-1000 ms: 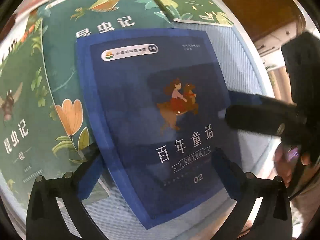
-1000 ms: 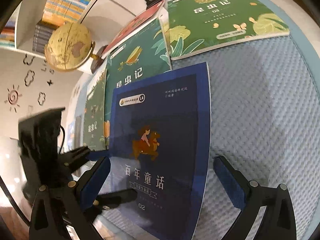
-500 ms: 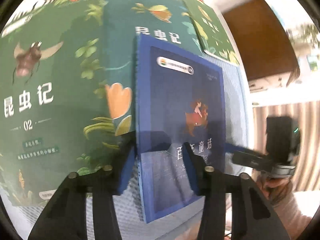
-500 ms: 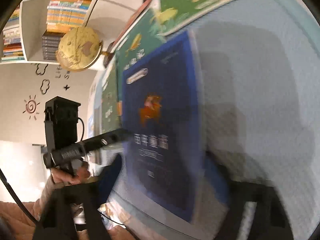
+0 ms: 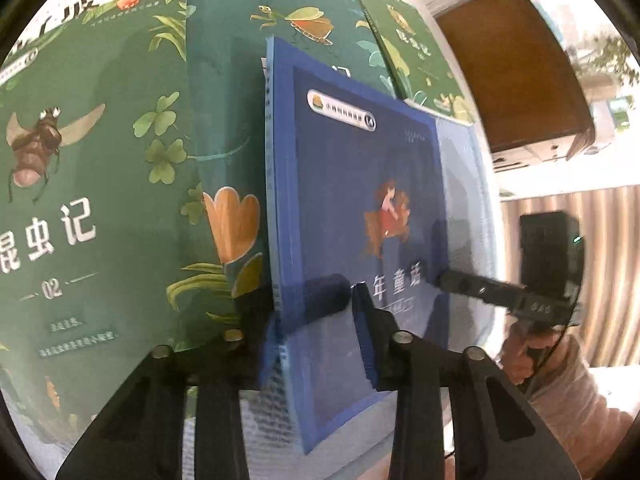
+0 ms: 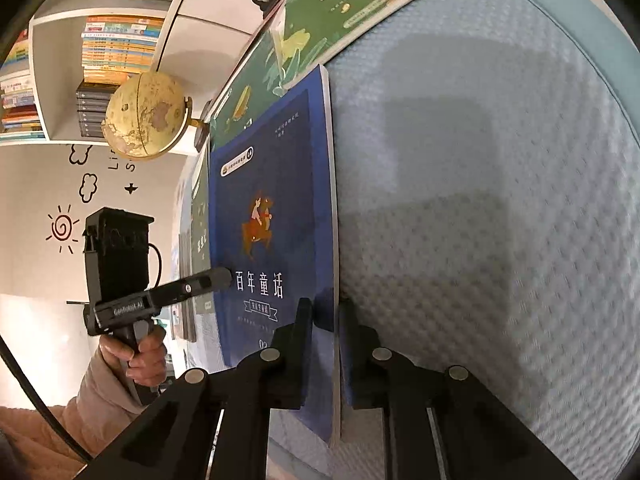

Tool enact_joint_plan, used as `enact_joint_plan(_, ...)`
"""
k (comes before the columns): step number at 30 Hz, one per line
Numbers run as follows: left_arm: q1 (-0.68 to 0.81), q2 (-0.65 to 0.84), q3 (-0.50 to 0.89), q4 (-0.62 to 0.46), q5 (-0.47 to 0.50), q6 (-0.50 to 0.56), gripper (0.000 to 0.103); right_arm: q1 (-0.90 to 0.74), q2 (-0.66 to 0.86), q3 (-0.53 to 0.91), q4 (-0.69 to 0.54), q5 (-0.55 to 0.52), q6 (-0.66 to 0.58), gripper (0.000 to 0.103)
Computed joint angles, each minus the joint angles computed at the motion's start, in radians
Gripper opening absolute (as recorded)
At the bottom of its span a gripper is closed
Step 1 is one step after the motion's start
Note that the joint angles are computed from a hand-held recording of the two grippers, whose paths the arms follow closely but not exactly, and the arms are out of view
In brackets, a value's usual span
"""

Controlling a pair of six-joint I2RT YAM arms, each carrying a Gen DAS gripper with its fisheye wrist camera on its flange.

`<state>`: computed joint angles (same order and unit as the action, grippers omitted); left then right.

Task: Organize books

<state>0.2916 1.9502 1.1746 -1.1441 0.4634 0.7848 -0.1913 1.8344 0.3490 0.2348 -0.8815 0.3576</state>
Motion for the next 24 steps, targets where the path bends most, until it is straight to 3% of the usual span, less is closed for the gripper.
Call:
enact_joint_plan(2, 0.001, 0.016, 0.019, -0.013, -0.004, -0.03, 0.026, 0.015, -0.016, 0.007, -0.012, 0.027, -0.002, 0.014)
enact_joint_plan(3, -0.006, 0.02, 0.022, -0.014, -0.005, -0.046, 0.026, 0.027, -0.03, 0.01, -0.023, 0.041, -0.003, 0.02)
enact_joint_plan(6, -0.027, -0.002, 0.007, 0.009, -0.033, -0.05, 0.026, 0.049, -0.043, 0.003, 0.024, 0.003, 0.023, 0.058)
enact_joint_plan(8, -0.037, -0.026, -0.013, 0.029, -0.051, -0.053, 0.027, 0.116, -0.097, 0.017, -0.002, 0.078, 0.048, 0.061)
enact_joint_plan(9, -0.046, -0.034, -0.022, 0.04, -0.051, -0.065, 0.027, 0.157, -0.129, 0.023, -0.026, 0.141, 0.055, 0.057)
enact_joint_plan(11, -0.052, -0.037, -0.03, 0.049, -0.046, -0.081, 0.028, 0.168, -0.151, 0.034, -0.083, 0.216, 0.036, 0.023)
enact_joint_plan(12, -0.049, -0.038, -0.032, 0.051, -0.044, -0.082, 0.028, 0.149, -0.144, 0.036, -0.102, 0.232, 0.024, 0.018)
enact_joint_plan(14, -0.059, -0.057, -0.049, 0.068, -0.055, -0.085, 0.028, 0.075, -0.082, 0.013, -0.034, 0.131, 0.036, 0.017)
enact_joint_plan(19, -0.086, -0.149, -0.102, 0.119, -0.095, -0.111, 0.025, 0.103, -0.197, -0.025, -0.055, 0.133, 0.042, 0.008)
enact_joint_plan(24, -0.088, -0.266, -0.145, 0.142, -0.156, -0.073, 0.024, 0.21, -0.368, -0.037, -0.138, 0.201, 0.094, 0.007)
